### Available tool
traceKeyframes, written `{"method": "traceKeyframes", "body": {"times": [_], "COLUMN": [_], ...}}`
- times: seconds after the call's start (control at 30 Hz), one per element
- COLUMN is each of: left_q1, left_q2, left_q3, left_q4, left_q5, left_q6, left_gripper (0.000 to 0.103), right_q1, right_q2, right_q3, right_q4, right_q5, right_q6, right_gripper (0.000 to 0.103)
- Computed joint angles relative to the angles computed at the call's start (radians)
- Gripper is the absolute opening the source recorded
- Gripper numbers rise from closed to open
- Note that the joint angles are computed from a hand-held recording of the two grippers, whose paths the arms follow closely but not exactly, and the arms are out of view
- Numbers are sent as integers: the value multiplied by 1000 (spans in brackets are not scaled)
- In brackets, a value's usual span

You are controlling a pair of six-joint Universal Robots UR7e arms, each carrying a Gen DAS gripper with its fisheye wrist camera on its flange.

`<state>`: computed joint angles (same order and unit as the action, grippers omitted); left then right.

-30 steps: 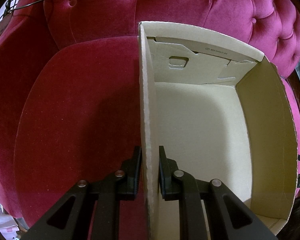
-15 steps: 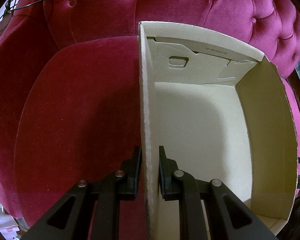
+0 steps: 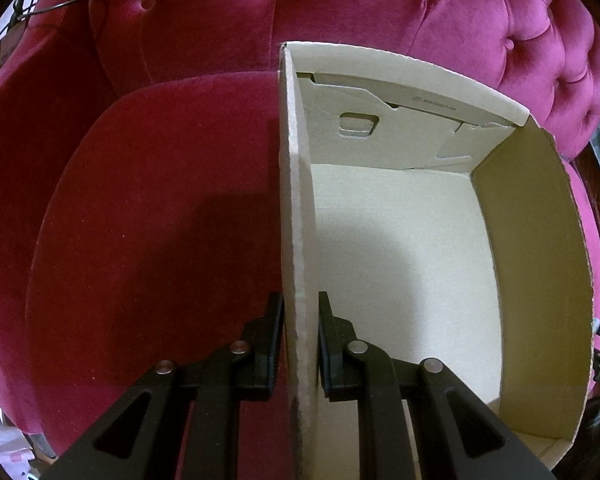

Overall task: Organize rigid objects
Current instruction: 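Lower the right gripper onto the light-blue cosmetic tube and close it, then lift the light-blue tube with the right gripper and carry it over the box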

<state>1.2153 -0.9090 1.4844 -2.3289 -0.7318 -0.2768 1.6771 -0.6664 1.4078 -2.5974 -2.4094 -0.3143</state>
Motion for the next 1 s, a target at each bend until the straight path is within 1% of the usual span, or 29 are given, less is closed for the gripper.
{"method": "traceKeyframes", "body": {"times": [0.1,0.23,0.43,0.6,0.83,1.0], "left_q1": [1,1,0,0,1,1], "left_q2": [-1,-1,-3,-5,-5,-7], "left_q3": [-3,-4,-4,-2,-3,-3], "left_q4": [5,6,6,6,8,10], "left_q5": [-1,-2,-1,-3,-3,-2], "left_q6": [-2,-2,-3,-5,-5,-3], "left_gripper": [17,17,17,17,17,17], "right_q1": [22,41,78,105,131,154], "right_q2": [8,6,4,-6,-24,-18], "right_q3": [-1,0,-10,-15,-23,-47], "right_q4": [-7,-17,18,38,67,100], "right_q5": [-29,-37,-64,-70,-62,-50], "right_q6": [29,63,111,136,160,176], "right_gripper": [91,91,91,91,91,91]}}
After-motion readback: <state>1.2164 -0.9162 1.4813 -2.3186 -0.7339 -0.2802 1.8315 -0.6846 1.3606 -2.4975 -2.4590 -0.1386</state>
